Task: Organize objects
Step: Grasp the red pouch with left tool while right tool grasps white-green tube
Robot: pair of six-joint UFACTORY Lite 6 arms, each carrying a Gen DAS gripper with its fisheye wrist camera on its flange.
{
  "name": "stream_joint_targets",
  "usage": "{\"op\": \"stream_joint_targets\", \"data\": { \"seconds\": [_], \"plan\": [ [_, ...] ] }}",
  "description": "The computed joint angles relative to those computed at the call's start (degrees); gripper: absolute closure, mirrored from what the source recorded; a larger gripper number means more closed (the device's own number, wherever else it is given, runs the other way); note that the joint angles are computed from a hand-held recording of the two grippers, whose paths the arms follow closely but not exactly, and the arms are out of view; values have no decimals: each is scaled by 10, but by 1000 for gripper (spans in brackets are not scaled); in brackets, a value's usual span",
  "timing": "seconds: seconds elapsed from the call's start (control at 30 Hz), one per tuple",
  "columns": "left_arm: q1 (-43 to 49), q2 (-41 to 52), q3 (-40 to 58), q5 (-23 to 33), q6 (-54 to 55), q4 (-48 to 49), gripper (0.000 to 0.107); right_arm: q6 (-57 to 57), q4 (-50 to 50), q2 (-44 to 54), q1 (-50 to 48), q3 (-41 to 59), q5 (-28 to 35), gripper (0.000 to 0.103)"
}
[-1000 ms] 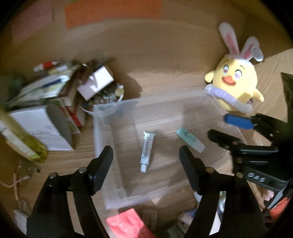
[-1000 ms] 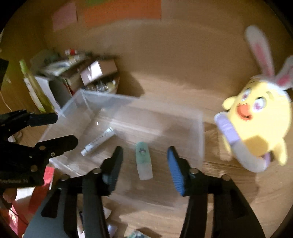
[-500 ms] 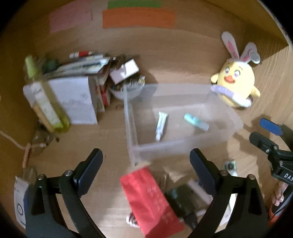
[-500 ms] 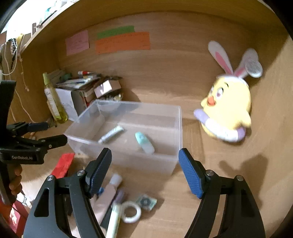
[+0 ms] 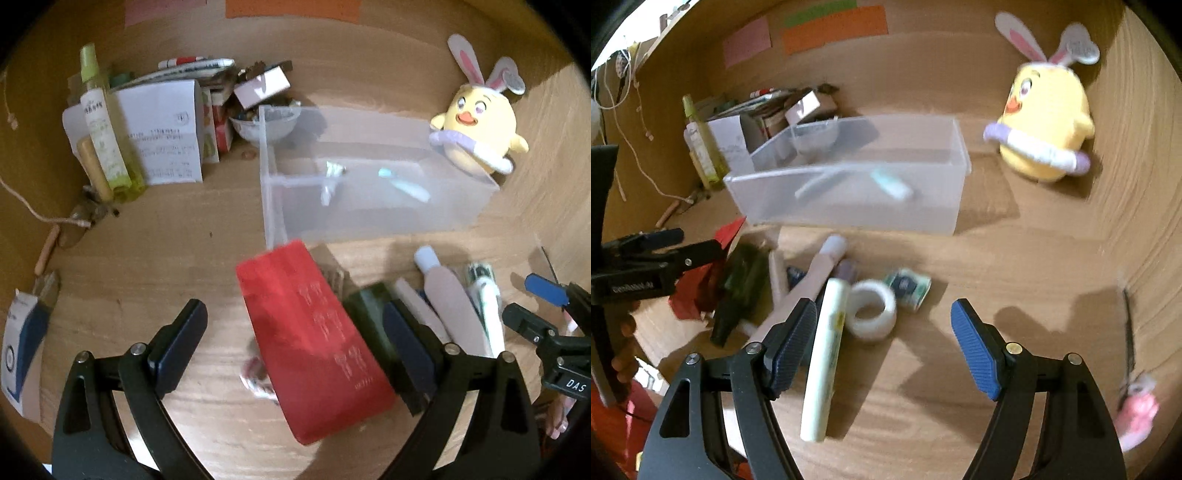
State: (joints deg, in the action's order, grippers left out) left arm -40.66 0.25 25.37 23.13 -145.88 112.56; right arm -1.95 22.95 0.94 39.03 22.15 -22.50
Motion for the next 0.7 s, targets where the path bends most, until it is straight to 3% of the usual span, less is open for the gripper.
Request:
{"op": "stream_joint_targets", "data": {
  "seconds": [0.17, 0.63, 0.7],
  "plan": [
    [-43, 4, -32, 56, -49, -7, 9, 54, -38, 2, 14, -24, -10, 40],
    [-19, -26, -118, 60, -180, 106, 9, 117, -123, 42, 18, -17, -11, 77],
    [-1, -24, -131, 57, -228, 160, 16, 109, -116, 43, 20, -16, -12, 81]
  ]
}}
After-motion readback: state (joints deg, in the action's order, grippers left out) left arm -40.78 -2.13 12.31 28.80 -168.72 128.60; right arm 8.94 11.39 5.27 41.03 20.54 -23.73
